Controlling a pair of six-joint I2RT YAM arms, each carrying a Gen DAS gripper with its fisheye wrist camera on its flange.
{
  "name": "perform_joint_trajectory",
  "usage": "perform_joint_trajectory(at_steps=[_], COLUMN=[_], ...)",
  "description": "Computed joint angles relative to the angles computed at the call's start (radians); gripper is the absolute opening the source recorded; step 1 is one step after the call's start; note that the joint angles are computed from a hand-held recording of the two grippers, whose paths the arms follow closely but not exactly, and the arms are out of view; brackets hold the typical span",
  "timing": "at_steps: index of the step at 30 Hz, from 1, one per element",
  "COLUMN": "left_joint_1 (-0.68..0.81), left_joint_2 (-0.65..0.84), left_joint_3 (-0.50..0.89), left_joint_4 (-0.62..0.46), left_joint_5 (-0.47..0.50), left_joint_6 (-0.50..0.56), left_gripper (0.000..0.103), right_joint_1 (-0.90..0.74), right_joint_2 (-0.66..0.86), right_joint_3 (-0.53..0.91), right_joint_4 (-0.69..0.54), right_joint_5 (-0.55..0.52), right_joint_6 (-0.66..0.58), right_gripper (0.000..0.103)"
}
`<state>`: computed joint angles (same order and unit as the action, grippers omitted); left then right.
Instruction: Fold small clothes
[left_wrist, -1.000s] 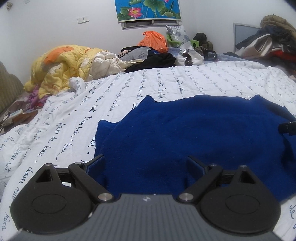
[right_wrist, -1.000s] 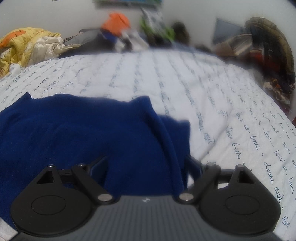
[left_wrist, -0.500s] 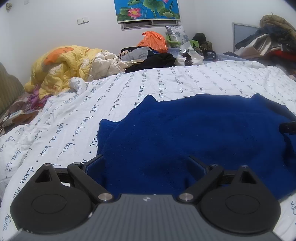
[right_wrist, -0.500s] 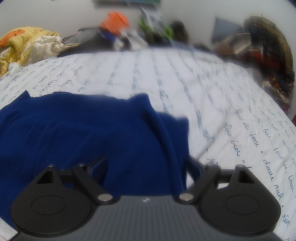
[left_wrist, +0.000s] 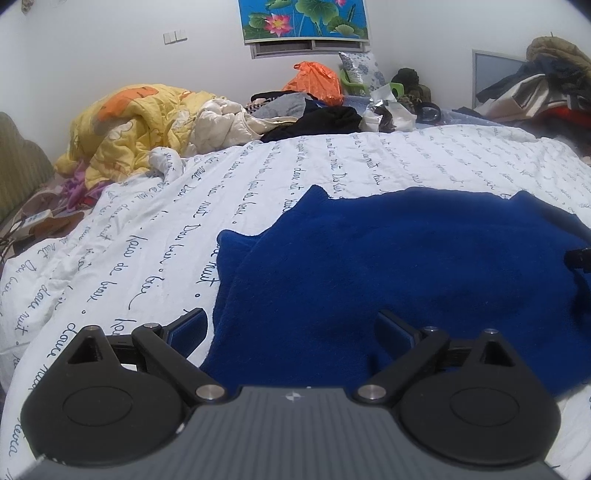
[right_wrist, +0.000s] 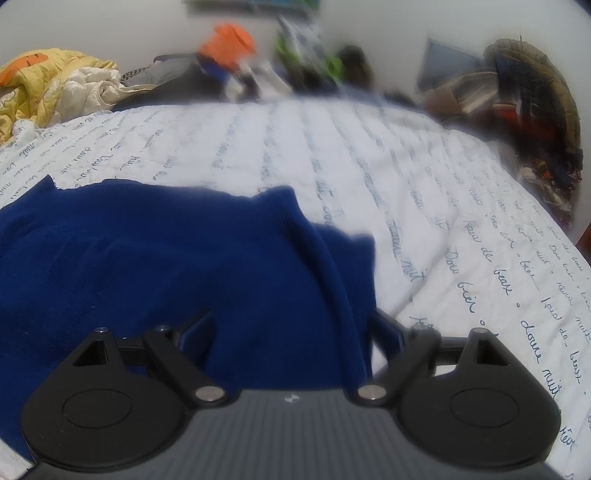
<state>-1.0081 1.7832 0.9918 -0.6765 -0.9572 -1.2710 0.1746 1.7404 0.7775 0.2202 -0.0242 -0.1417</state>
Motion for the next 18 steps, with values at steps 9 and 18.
perform_joint_trajectory(at_steps=[9,18], left_joint_1=[0.024,0.077], left_joint_2=[-0.15,-0.386], left_joint_3=[-0.188,-0.422], left_joint_4=[0.167,0.276], left_joint_5=[0.028,0.096], left_joint_6=[0.038,0.025], left_gripper=[0.099,0.094], right_joint_1=[-0.057,-0.324], right_joint_2=[-0.042,-0.1], right_joint_3=[-0.039,-0.143], right_joint_4=[0.004,-0.066], right_joint_5=[-0.108,-0.465], right_joint_6=[-0.016,-0.145], right_gripper=[0.09,0.09])
